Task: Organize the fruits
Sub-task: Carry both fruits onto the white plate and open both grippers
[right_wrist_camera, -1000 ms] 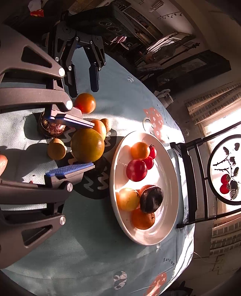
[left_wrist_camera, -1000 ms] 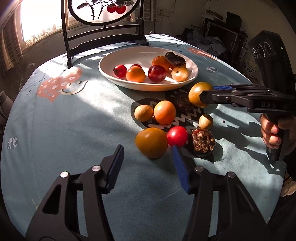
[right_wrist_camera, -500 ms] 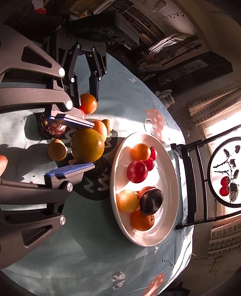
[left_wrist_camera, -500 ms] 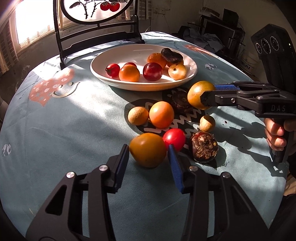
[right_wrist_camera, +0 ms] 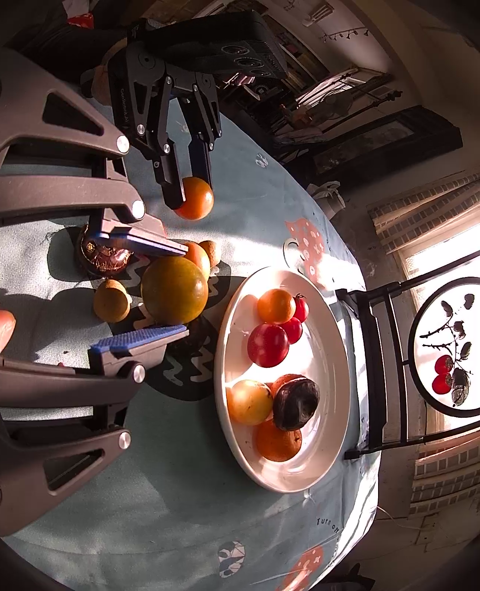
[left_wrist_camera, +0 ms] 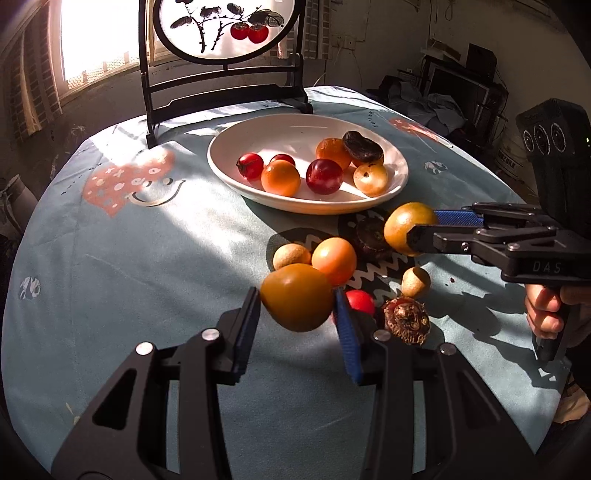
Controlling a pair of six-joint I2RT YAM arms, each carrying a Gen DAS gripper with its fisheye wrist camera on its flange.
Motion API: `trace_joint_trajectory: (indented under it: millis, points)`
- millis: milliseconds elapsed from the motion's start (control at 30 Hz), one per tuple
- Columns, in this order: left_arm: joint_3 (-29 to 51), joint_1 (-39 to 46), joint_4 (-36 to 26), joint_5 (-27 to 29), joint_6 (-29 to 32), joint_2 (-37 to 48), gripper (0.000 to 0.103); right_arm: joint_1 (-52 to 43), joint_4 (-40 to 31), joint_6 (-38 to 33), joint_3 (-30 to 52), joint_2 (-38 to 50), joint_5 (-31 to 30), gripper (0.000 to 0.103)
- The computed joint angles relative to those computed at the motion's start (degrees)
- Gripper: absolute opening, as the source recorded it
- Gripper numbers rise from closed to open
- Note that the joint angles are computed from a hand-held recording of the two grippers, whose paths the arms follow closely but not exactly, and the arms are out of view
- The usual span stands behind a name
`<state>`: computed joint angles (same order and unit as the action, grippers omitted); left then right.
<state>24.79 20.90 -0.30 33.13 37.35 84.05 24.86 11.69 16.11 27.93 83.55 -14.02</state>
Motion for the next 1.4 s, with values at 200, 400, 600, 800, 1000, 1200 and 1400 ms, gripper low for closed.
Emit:
trace_joint_trajectory:
  millis: [200,400,600,800,1000,1200,1400]
  points:
    - [-1.7,-4.9,7.1,-4.9,-14.8,-5.8,0.041,-0.4,1.8,-0.1,-0.8,-0.4,0.1,0.038]
    - [1.3,-12.8,10.1,-12.9,-24.2,-5.9,0.041,-4.9,6.2,1.4,-1.0,-0.7,-1.1,0.038]
    - [11.1,-19.5,11.5,-17.8,-30.6,5.2,0.041,-10.5,10.4,2.0,4.2,5.9,-0.6,0.038]
    - [19.2,-22.3,11.2,-21.5,-33.0,14.7,0.041,-12.0,9.9,0.9,10.3,13.4,-1.3,0.038]
    - [22.5,-22.6,10.0,-22.9,-34.4,18.2,0.051,-12.7,12.2,1.1,13.4,16.9,-2.9,0.041]
    - [16.2,-22.2,13.6,-26.7,-33.4,11.3,0.092,-13.4,12.4,2.4,9.9,11.1,-5.4,0.066]
    - [9.0,-21.5,16.0,-28.5,-30.3,4.9,0.096,-9.5,11.1,0.0,6.3,6.3,-2.7,0.066]
